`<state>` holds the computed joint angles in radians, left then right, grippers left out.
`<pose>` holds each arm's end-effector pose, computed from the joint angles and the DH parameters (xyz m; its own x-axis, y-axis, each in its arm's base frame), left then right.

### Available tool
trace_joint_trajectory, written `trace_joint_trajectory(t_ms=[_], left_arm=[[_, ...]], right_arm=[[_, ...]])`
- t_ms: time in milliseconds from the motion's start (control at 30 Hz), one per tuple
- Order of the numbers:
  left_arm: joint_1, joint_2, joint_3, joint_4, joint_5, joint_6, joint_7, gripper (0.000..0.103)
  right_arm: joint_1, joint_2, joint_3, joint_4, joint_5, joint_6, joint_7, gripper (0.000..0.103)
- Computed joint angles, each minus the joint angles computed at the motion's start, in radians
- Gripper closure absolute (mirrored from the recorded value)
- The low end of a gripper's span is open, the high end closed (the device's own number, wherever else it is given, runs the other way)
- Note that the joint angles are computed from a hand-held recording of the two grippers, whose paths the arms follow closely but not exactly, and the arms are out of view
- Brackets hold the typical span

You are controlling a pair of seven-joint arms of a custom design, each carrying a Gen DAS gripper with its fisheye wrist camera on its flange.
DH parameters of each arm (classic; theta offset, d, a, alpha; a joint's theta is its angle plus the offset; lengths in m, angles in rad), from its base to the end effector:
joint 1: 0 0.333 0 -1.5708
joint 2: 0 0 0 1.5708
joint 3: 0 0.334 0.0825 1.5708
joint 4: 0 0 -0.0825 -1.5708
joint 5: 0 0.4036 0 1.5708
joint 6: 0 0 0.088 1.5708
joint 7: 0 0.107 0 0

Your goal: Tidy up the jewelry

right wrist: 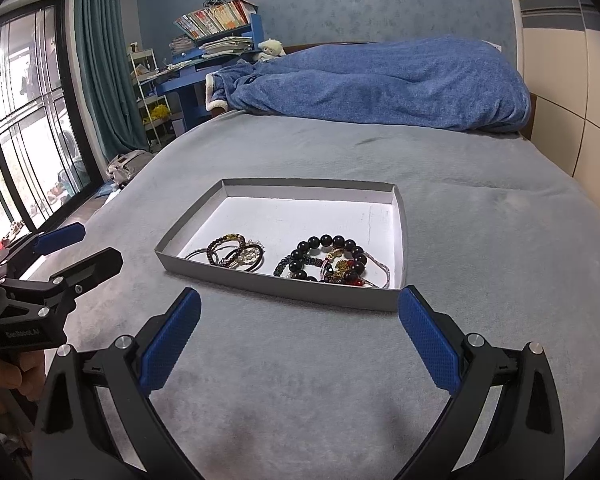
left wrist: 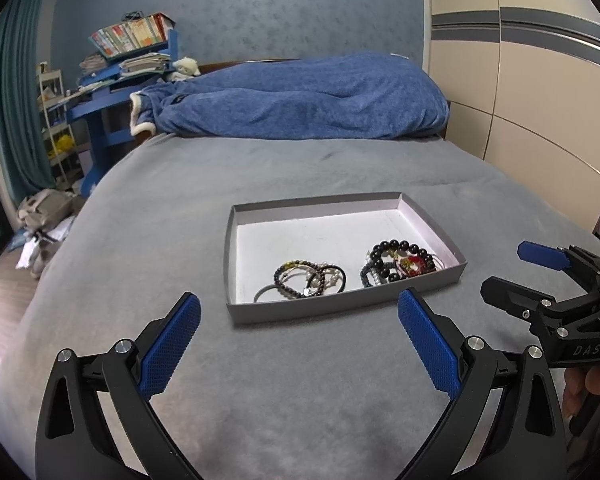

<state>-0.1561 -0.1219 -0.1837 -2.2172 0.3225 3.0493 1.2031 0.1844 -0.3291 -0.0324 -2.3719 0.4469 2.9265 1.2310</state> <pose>0.5265 -0.2166 0.5485 -0.2839 -0.9589 -0.0010 -0.5513 0.1641 -0.8180 0.5015 0.0477 0.5600 0.1630 -0.9761 -0.1441 -0.6313 0.0091 -0.7754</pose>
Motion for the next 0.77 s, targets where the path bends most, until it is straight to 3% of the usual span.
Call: trace_joint_trajectory(t_ms=[767], left_arm=[[0.002, 0.013, -0.005, 0.004, 0.023, -0.003, -0.023, 0.005]], right_arm=[[0.002, 0.008, -0.004, 0.006, 0.009, -0.002, -0.007, 0.005]])
